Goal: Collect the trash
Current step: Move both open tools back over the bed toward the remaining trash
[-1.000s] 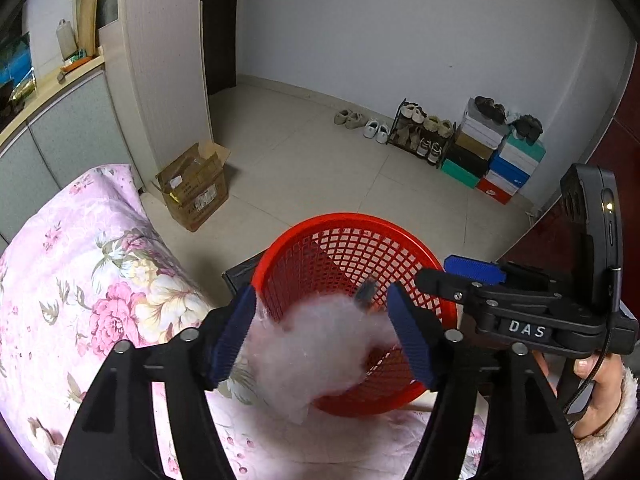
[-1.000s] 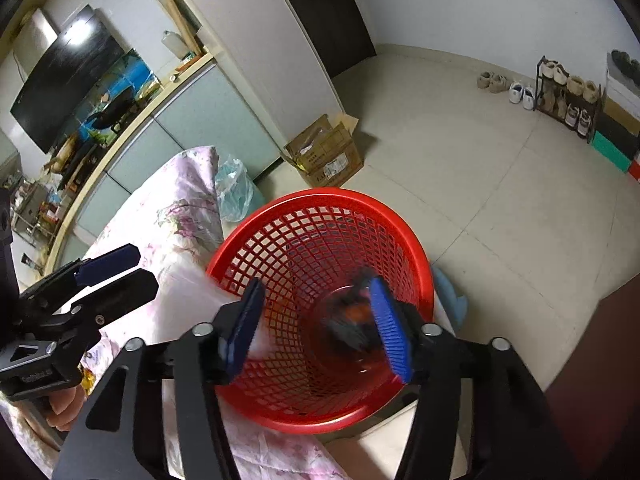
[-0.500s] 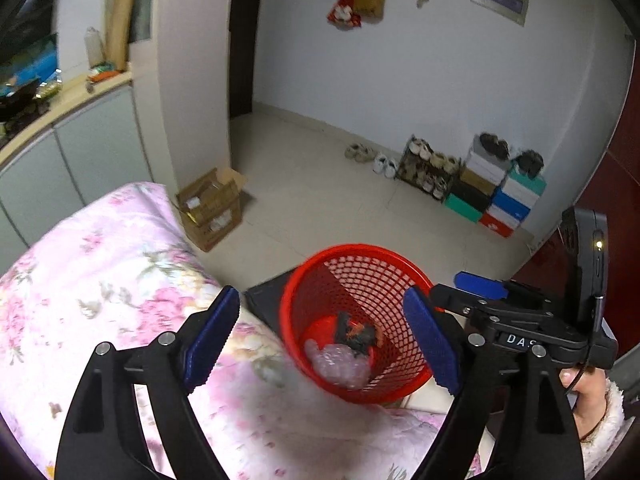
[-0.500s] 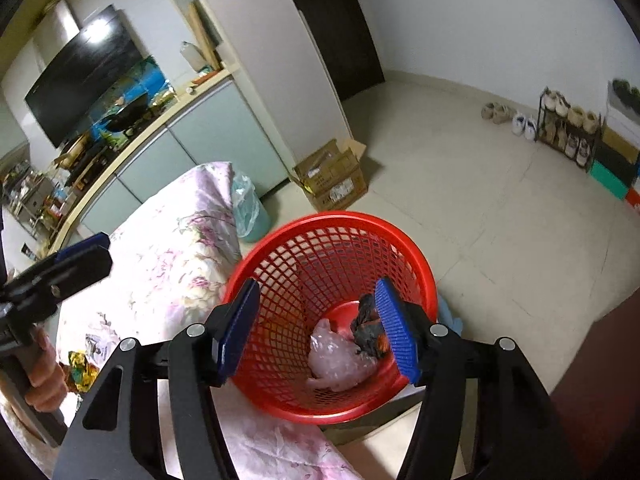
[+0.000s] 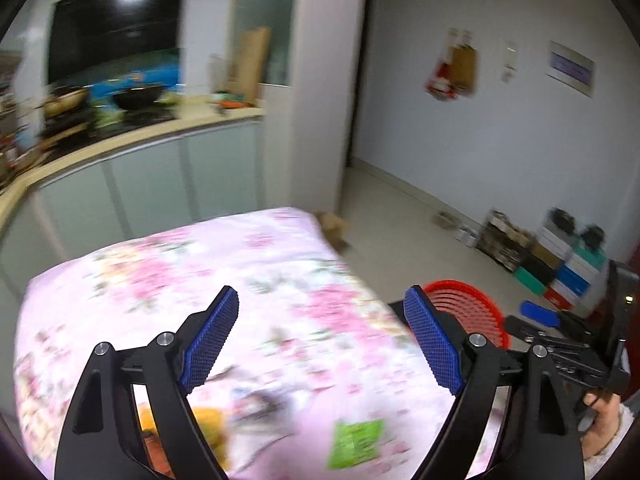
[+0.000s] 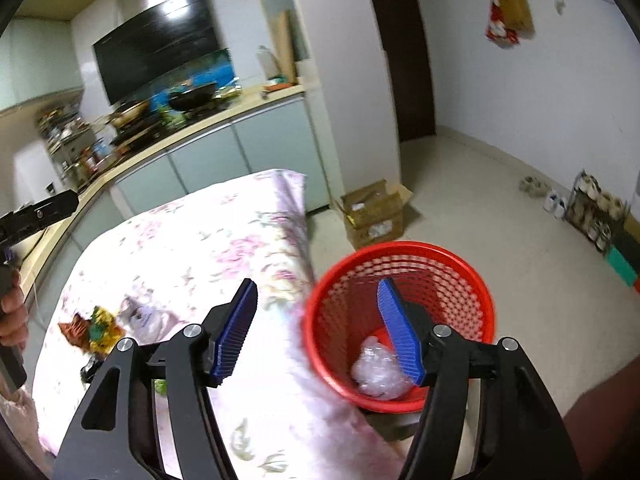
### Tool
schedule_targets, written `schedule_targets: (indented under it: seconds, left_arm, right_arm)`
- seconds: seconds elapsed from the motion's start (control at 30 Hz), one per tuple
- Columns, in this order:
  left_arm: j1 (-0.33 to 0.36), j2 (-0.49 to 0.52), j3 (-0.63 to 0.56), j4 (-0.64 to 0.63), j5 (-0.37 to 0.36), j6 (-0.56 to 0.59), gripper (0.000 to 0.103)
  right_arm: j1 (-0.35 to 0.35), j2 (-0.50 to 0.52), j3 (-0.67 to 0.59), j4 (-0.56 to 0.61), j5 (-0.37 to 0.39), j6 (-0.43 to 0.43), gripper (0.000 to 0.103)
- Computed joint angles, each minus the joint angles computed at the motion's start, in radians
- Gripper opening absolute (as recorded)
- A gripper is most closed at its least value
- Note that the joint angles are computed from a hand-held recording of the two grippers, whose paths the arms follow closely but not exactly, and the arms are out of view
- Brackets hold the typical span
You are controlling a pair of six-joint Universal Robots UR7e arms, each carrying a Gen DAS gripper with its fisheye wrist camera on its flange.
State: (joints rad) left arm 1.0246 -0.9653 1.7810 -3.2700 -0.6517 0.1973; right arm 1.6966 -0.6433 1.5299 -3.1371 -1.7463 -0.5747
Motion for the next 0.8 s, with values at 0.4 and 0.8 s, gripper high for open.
schedule_targets:
  seconds: [0.4, 0.8]
  left_arm:
    - [0.007, -0.239, 0.263, -0.154, 0.252, -0.087, 0.083]
    - [0.078, -0.268, 0.367, -0.066, 0.15, -0.265, 0.087]
  right_arm:
    - [0.033, 0.026, 0.036, 0.006, 0.018, 0.003, 0.068]
    - [0.063, 0.057, 0.021, 0.045, -0.017, 0.003, 0.069]
